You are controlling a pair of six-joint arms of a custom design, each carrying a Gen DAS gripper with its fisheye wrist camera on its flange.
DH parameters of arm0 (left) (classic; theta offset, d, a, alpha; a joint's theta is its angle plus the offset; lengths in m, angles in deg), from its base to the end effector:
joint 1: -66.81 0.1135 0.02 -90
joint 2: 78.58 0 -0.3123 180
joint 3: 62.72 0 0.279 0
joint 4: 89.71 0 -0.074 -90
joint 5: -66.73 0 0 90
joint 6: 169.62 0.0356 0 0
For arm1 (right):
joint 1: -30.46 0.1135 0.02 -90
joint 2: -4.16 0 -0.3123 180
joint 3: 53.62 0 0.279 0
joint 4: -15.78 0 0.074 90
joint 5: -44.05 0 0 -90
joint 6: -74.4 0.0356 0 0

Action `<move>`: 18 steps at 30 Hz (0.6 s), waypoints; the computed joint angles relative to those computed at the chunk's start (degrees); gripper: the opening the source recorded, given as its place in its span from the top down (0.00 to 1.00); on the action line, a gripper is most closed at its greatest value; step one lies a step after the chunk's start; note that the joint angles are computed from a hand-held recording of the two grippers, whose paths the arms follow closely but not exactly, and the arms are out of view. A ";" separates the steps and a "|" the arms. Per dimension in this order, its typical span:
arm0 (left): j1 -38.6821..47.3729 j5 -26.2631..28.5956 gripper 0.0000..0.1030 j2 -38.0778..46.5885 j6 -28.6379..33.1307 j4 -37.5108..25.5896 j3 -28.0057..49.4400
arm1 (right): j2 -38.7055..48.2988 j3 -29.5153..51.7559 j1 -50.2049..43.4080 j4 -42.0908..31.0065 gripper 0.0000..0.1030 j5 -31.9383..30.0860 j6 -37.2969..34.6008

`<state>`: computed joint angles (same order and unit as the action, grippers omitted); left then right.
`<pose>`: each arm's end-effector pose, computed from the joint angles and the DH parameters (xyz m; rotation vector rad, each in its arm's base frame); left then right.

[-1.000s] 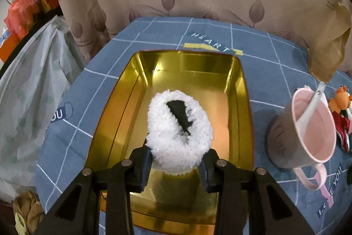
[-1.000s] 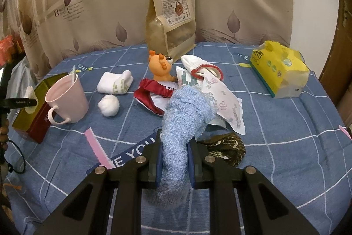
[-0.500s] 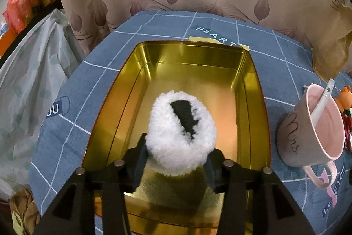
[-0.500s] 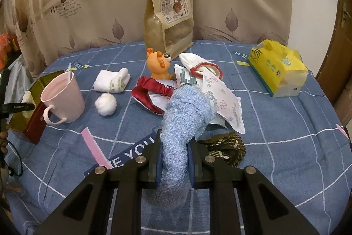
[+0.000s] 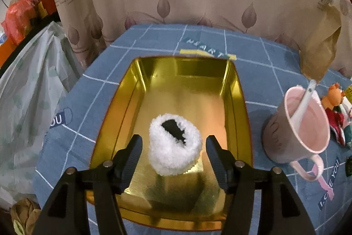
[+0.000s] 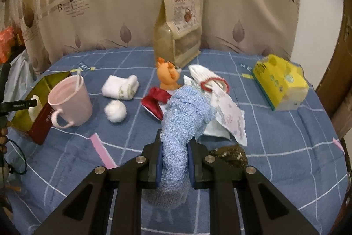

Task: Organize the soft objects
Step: 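Open the left gripper to release the slipper in the tray, then carry the blue sock into the tray and open the right gripper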

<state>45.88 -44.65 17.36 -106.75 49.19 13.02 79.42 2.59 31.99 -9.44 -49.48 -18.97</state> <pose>0.3461 -0.1185 0.2338 -0.2591 2.5222 0.1728 0.2825 0.0097 0.2480 -0.1305 2.3387 0.0563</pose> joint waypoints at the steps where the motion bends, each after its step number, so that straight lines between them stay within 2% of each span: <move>1: -0.21 -0.23 0.40 -0.98 0.28 0.46 -0.46 | -0.02 0.62 0.56 -0.42 0.84 0.05 -0.01; 10: 0.13 -0.26 0.40 -3.93 -0.17 0.74 -2.31 | 3.10 9.06 11.20 -2.62 0.84 -0.24 -0.14; 18: 0.55 -0.55 0.40 -5.96 -1.09 0.01 -4.80 | 13.52 20.64 22.96 -3.97 0.84 -2.77 0.36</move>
<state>46.43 -45.21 11.41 -107.84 49.20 8.23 92.94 23.22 54.94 -13.41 -52.26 -18.61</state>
